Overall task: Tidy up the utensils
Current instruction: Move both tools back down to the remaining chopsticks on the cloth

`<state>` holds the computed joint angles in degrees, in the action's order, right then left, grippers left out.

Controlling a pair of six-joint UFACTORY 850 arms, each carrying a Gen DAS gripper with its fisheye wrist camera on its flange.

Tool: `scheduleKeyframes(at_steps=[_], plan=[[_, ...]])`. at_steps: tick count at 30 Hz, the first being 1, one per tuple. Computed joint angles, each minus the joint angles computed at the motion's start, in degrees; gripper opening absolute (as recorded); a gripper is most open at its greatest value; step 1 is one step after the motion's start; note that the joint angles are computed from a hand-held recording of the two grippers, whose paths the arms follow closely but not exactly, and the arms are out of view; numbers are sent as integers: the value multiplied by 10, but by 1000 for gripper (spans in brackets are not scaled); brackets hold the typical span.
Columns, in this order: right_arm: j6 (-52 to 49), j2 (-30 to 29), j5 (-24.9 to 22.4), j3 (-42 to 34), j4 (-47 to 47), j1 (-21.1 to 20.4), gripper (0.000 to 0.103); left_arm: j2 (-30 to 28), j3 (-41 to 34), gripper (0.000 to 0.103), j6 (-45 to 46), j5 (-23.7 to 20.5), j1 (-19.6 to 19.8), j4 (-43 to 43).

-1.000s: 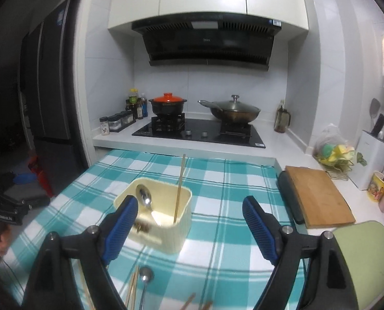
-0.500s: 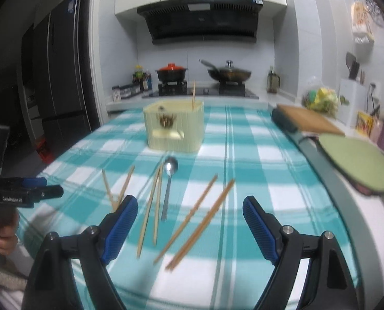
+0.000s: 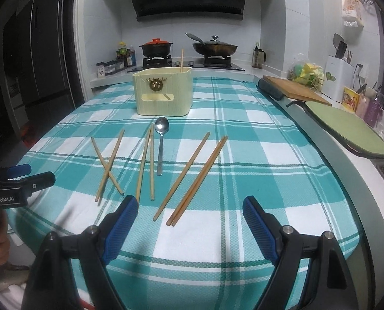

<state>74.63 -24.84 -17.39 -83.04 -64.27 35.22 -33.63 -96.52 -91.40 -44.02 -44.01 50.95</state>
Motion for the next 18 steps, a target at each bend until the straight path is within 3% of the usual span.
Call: scheduleKeyframes(at_steps=[4, 9, 14, 18], plan=[[5, -5, -16, -6, 18, -9, 85, -5, -3, 102, 4, 4, 12, -25], [-94, -31, -14, -35, 140, -33, 83, -18, -16, 102, 27, 13, 33, -66], [-258, -67, -20, -72, 331, -55, 58, -52, -63, 102, 72, -6, 48, -95], [-357, -93, -34, -104, 460, -71, 46, -83, -110, 102, 95, -17, 56, -100]])
